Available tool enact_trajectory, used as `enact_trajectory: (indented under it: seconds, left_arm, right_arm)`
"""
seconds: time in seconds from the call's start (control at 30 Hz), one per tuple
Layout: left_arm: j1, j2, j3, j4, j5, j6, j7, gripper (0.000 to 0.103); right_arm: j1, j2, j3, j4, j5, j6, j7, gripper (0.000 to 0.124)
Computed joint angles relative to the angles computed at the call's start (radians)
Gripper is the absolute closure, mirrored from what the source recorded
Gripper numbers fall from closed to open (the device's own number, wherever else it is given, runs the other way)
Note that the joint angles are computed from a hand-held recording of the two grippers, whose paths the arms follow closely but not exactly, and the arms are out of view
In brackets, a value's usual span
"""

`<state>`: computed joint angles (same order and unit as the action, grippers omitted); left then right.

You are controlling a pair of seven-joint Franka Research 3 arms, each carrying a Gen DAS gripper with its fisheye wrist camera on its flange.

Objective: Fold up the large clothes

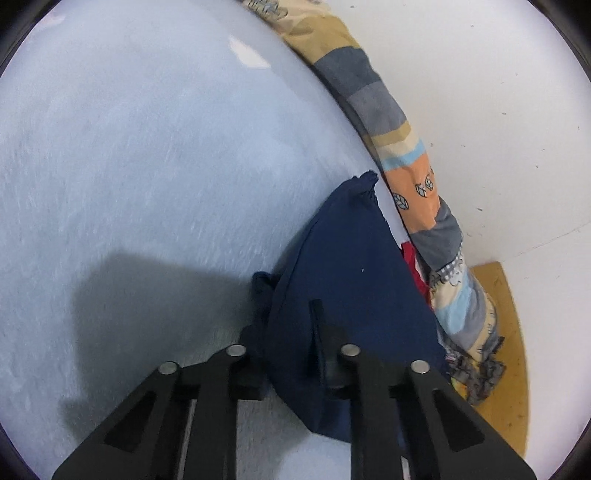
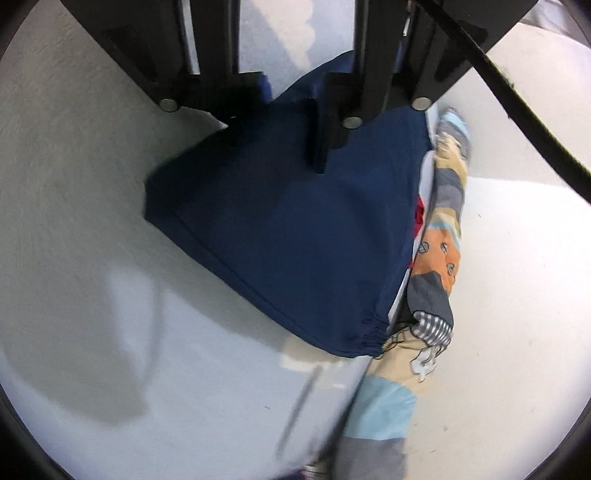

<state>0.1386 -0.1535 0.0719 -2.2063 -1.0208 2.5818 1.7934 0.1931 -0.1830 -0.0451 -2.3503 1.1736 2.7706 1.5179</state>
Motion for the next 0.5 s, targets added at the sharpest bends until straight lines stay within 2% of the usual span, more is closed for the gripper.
enact_trajectory:
  seconds: [0.1, 0.2, 0.37, 0.5]
  left_arm:
    - [-0.010, -0.014, -0.022, -0.001, 0.057, 0.073, -0.023, 0.093]
    - [-0.024, -0.040, -0.015, -0.013, 0.085, 0.103, -0.023, 0.095]
    - [-0.040, -0.102, -0.001, -0.059, 0.209, 0.155, -0.070, 0.097]
    - [-0.041, -0.160, 0.029, -0.101, 0.306, 0.155, -0.152, 0.098]
  right_arm:
    - [-0.009, -0.008, 0.014, 0.000, -0.082, 0.009, 0.084, 0.113]
    - [-0.005, -0.021, 0.013, -0.007, -0.113, 0.010, 0.125, 0.113]
    - [0.008, -0.035, 0.001, -0.004, -0.136, -0.025, 0.109, 0.113]
    - [0.012, -0.050, 0.010, -0.004, -0.197, -0.057, 0.121, 0.113]
